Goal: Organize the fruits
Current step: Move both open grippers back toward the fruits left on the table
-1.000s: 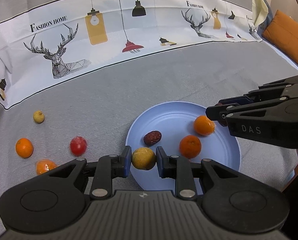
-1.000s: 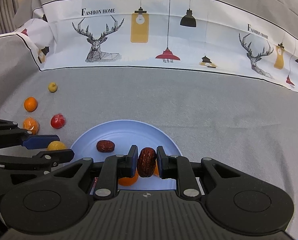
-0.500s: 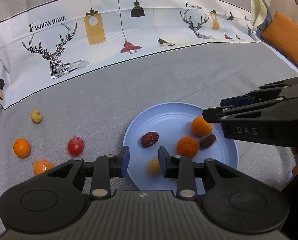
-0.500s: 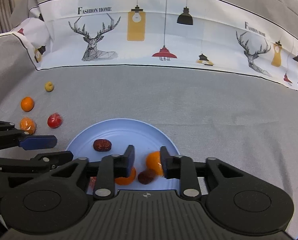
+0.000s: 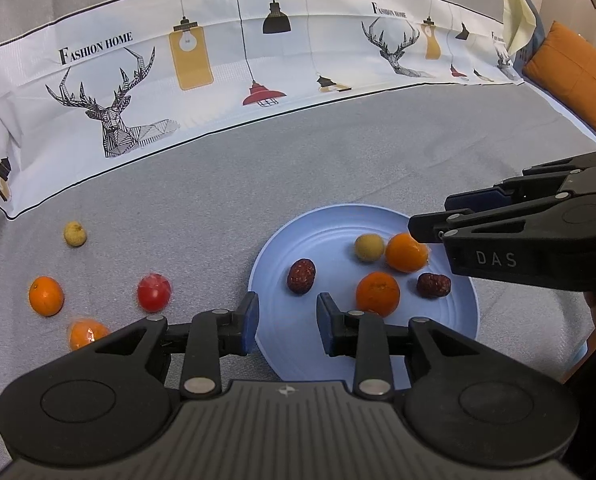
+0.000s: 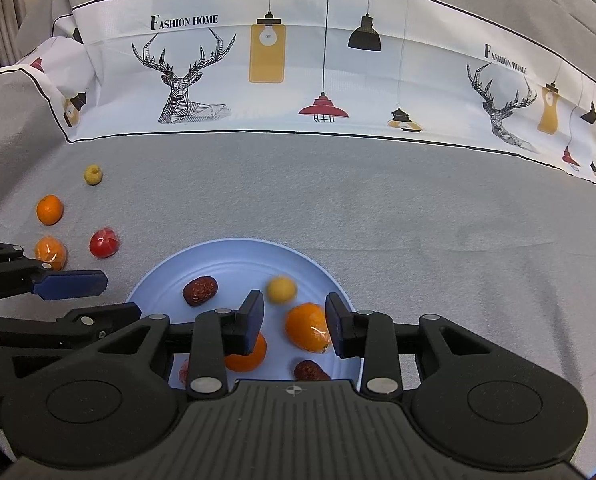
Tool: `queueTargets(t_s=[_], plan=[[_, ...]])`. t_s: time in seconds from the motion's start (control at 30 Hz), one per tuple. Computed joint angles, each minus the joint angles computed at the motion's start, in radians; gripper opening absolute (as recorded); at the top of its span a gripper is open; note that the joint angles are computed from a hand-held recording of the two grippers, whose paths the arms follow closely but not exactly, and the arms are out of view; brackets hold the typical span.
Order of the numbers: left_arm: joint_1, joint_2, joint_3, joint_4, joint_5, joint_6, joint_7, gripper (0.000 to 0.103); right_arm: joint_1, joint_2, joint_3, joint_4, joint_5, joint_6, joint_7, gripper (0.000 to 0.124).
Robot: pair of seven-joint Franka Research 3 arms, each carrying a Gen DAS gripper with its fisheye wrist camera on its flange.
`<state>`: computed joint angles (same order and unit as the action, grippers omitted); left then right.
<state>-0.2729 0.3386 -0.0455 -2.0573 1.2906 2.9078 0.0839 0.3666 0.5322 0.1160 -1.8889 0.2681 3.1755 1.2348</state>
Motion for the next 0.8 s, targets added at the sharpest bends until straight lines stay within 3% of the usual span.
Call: queueTargets(t_s=[0.8], plan=[[-0.001,-0.001,0.001,0.001,-0.008,-0.004,0.011,0.035,0.012,0.001,-0.013,0.001,-0.002,0.002,0.004,0.038]])
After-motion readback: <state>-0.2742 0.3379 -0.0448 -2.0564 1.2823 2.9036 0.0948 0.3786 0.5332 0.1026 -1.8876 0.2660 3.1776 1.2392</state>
